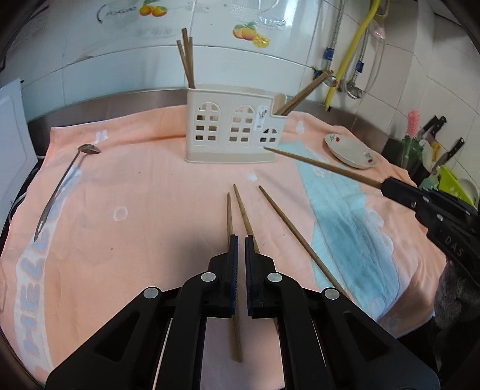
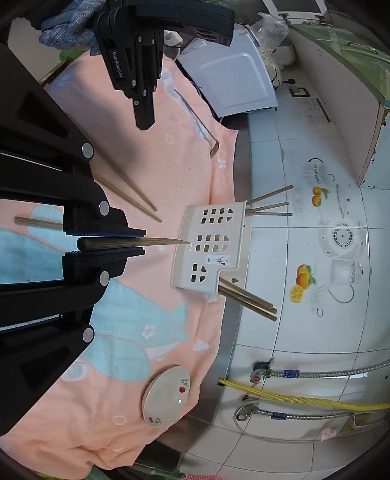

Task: Organize utensils
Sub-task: 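Lift both held chopsticks off the towel toward the caddy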

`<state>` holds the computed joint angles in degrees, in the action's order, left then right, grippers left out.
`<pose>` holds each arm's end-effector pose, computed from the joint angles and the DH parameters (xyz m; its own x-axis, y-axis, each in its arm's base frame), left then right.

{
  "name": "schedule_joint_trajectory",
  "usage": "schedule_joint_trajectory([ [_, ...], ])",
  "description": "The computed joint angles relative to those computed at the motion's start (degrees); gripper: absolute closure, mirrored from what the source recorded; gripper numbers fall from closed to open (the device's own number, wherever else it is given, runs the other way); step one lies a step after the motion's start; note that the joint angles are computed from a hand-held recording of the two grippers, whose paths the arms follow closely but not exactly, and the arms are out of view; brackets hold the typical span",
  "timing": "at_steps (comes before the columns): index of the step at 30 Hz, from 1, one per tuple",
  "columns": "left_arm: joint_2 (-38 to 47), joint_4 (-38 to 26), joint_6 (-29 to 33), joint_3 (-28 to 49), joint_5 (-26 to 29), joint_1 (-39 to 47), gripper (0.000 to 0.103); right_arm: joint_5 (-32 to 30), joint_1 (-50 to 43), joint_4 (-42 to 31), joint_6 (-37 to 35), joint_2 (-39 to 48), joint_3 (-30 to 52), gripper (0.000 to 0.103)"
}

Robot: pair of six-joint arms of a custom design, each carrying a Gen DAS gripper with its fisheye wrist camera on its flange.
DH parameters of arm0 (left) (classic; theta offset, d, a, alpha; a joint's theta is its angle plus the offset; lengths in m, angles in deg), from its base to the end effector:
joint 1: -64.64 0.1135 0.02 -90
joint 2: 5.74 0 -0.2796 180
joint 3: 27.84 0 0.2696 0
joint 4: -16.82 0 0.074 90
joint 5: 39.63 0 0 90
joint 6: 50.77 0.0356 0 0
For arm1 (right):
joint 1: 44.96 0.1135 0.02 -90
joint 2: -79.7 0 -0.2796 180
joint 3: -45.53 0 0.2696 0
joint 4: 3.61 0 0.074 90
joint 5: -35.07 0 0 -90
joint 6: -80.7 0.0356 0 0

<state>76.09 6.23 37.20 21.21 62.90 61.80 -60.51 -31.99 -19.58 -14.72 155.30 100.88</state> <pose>0.2853 -0.0219 0.1696 -0.6927 -0.0003 -0.7212 0.1815 0.9678 -0.1746 0.2835 0.0688 0.2263 -0.5449 -0.2220 -0.8086 -0.3529 0.9355 -0.0190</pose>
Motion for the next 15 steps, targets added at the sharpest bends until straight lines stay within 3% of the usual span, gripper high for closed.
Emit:
schedule_joint_trajectory([
  [15, 10.67, 4.24, -0.78, -3.72, -0.36, -1.16, 0.097, -0.41, -1.16, 1.23, 0.76, 1.68, -4.00, 0.097],
])
